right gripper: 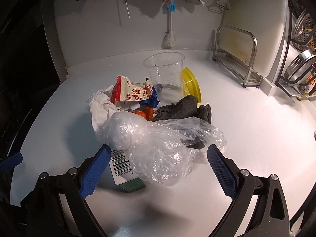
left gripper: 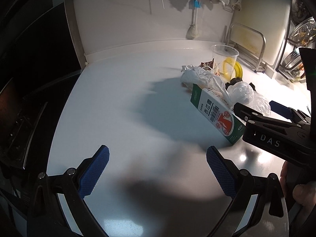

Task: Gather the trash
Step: 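Grasp the plastic bag with the right tool while the left tool grasps the milk carton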

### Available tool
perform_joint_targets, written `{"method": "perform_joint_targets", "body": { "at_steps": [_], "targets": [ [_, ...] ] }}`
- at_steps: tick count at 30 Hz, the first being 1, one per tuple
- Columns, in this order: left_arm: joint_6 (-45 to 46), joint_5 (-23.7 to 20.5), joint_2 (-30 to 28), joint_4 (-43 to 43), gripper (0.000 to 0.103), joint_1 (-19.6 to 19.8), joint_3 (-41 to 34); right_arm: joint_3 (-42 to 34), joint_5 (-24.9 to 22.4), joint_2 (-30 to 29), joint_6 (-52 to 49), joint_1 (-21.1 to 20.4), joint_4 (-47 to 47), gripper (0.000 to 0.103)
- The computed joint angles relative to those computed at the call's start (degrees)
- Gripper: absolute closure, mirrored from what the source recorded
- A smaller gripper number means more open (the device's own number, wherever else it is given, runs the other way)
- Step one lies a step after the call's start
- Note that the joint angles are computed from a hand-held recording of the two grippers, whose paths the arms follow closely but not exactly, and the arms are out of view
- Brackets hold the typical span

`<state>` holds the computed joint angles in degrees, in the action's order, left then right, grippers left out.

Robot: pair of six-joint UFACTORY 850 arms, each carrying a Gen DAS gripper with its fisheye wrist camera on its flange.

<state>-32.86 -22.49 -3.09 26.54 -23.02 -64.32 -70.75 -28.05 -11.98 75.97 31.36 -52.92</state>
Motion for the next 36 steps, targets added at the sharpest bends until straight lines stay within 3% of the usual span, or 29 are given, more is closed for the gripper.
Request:
{"method": "perform_joint_targets", "body": {
  "at_steps": [3,6,9,16,20,24,29,36],
  "targets": [
    [0.07,0.05,0.04,-0.02,0.006,-0.09,0.08,0.84,1.82,0.58,0.38,-0.29,-0.35,0.011],
    [-0.24,0.04,0.00,0.32,0.006,-0.40,0.02,1.44,3.13,1.19,-1.26,-0.58,1.17,0.026],
    [0.08,0.01,-0.04,-0.06,0.006,-0.70,-0.01,1.80,5.12,1.59,-3.88,-1.18,4.35,0.033],
    [1.88,0.09,-0.09,-2.49,0.006,-1.20,-0.07,3.39,8.13,3.18,-6.81,-1.92,7.18,0.082],
    [1.63,0.16,-0.37,-2.49,0.006,-1.96,-0.35,6.18,10.00,5.45,-2.05,-1.93,3.27,0.085],
    [0.77,0.64,-0.76,-2.37,0.006,-2.97,-0.77,10.06,9.84,9.17,9.16,-1.52,-5.84,0.087],
    [-1.97,1.08,-1.94,-0.80,0.006,-4.87,-1.84,15.48,7.26,14.84,20.63,-1.17,-13.51,0.087],
    [-8.85,1.40,-5.68,1.49,0.006,-7.24,-5.14,21.93,3.71,21.20,27.94,-1.77,-15.91,0.087]
  ]
}}
